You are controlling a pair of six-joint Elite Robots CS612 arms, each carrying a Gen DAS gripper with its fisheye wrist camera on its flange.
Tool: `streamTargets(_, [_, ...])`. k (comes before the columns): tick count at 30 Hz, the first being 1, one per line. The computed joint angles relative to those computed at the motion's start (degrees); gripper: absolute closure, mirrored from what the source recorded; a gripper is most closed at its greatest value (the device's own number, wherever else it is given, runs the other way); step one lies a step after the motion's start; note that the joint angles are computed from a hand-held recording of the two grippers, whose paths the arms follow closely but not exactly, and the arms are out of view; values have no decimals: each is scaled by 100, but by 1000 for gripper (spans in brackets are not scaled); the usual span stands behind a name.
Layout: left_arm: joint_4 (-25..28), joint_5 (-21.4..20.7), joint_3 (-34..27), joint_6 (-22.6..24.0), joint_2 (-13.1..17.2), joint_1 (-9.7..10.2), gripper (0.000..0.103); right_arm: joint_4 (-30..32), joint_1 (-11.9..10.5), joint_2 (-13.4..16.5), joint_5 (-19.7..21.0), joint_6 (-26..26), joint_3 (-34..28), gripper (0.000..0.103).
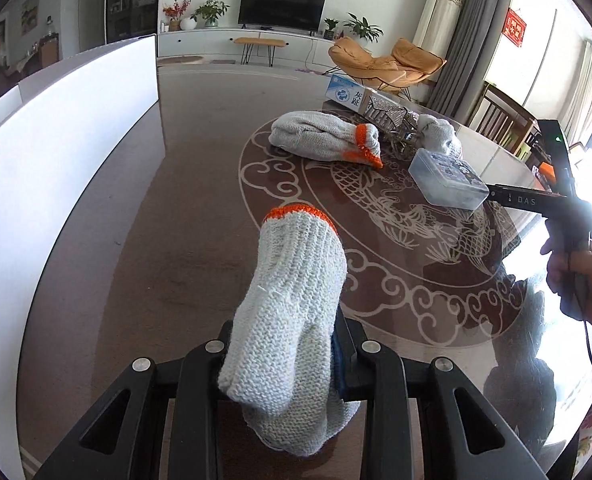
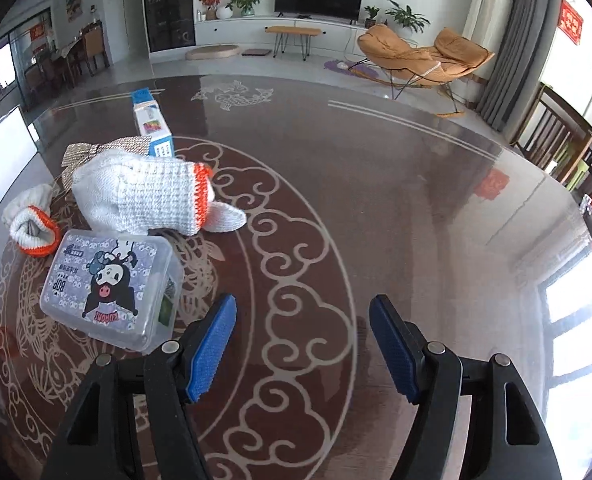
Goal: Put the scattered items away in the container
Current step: 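Grasp the clear cartoon-print box with the right tool while the left tool holds the glove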
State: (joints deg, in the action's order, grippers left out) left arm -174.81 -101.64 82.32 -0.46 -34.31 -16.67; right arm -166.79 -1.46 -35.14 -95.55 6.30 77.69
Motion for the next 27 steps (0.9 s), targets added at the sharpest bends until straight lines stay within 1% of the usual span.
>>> streamTargets(1, [6, -69, -15, -64, 9, 24, 74, -285, 1, -32, 414, -253, 120, 36])
streamTargets(2, [26, -148, -41, -145, 20, 48, 74, -490, -2, -84, 924, -574, 257, 35])
streamTargets(3, [44, -212, -75, -222, 37, 70, 74, -537, -12, -147, 1497, -910, 376, 35])
streamTargets(4, [28, -254, -83, -290, 49, 85, 74, -513, 10, -217, 1846, -1247, 481, 36])
streamTargets(5, [7, -272, -87, -335, 57, 90, 74, -569, 48, -270, 1954, -1563, 574, 36])
streamTargets(6, [-10, -255, -81, -347, 56, 83, 73, -632, 94, -304, 1923, -1790, 622, 36])
streamTargets(7, [-23, -210, -78, -334, 56, 69, 73, -654, 105, -322, 2016, -1917, 631, 34])
streamTargets(9, [-64, -112, -73, -295, 60, 40, 73, -619, 130, -286, 2061, -1976, 515, 34])
streamTargets(11, [-111, -55, -52, -258, 58, 25, 73, -500, 128, -210, 2167, -1847, 321, 34])
streamTargets(13, [-157, -32, -26, -240, 52, 23, 73, -278, 138, -101, 2114, -1552, 72, 34])
streamTargets(15, [-178, -8, -25, -252, 54, 22, 73, -34, 158, 8, 2152, -1290, -143, 34])
streamTargets(18, [-228, 50, -16, -278, 57, 9, 73, 66, 249, 173, 1984, -1079, -399, 34])
streamTargets(21, [-274, 102, -22, -292, 68, -4, 73, 281, 348, 325, 1674, -884, -657, 34])
streamTargets(22, [-296, 121, -18, -304, 70, -7, 73, 356, 387, 361, 1493, -875, -721, 34])
streamTargets(24, [-300, 186, -12, -308, 66, -23, 72, 326, 441, 385, 1244, -862, -738, 35])
streamTargets(25, [-300, 217, -8, -339, 62, -30, 72, 258, 461, 370, 1169, -865, -699, 39])
streamTargets(26, [-294, 248, 6, -392, 52, -37, 72, 223, 474, 338, 1150, -868, -643, 41])
streamTargets(27, [-283, 260, 24, -438, 36, -41, 72, 180, 487, 292, 1159, -855, -564, 41])
